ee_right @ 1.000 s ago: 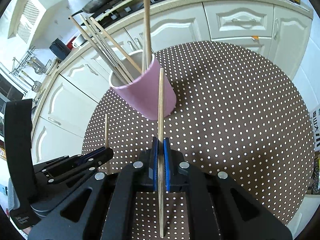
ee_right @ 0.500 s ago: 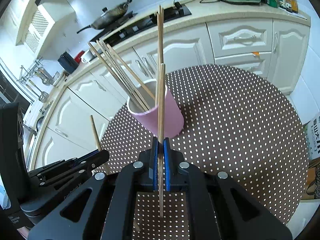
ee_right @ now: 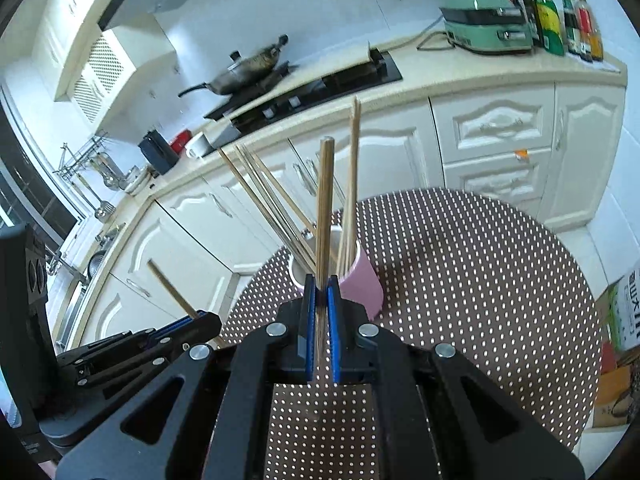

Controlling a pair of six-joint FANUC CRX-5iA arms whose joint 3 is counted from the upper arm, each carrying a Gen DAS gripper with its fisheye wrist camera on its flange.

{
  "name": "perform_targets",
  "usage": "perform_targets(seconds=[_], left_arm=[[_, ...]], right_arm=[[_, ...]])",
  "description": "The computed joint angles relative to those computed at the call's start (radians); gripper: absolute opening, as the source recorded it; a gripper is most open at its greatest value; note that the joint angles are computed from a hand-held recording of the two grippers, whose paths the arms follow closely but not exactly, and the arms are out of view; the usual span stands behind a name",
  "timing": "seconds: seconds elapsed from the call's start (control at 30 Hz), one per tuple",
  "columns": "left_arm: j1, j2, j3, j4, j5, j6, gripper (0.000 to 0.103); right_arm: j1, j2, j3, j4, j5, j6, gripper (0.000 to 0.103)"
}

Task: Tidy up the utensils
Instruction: 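Lift both chopsticks and lower them into the pink cup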

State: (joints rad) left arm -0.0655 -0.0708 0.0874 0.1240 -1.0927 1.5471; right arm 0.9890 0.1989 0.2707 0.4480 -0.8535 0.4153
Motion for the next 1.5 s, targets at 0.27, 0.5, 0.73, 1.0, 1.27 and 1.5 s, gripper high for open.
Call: perform_targets(seconds=[0.27,0.5,0.73,1.0,1.27,1.5], left_arm=[[0.008,-0.005,0.046,-0.009,0.004,0.036,0.006],[0.033,-0.016,0.075,0.021,0.024,0.009,0.006],[0.048,-0.021,0.109,0.051,0.055,-0.017,0.006],[0.058,-0.01,0.151,0.09,0.087,-0.023,0.006],[0.055,0.038,0.204,0.104,0.1,-0.002,0.006],[0.041,0.104,0.259,0.093,0.08,0.015,0.006]], right_arm=[[-0.005,-0.01,0.008,0.071,0.027,-0.011,0.004],[-0.009,0.003,0.048,0.121,0.004,-0.018,0.005],[-0.014,0.009,0.077,0.164,0.012,0.0,0.005],[-0.029,0.013,0.087,0.224,0.051,-0.033,0.005],[-0.049,0.059,0.158,0.21,0.048,0.005,0.004],[-0.064,0.115,0.237,0.132,0.013,0.088,0.005]])
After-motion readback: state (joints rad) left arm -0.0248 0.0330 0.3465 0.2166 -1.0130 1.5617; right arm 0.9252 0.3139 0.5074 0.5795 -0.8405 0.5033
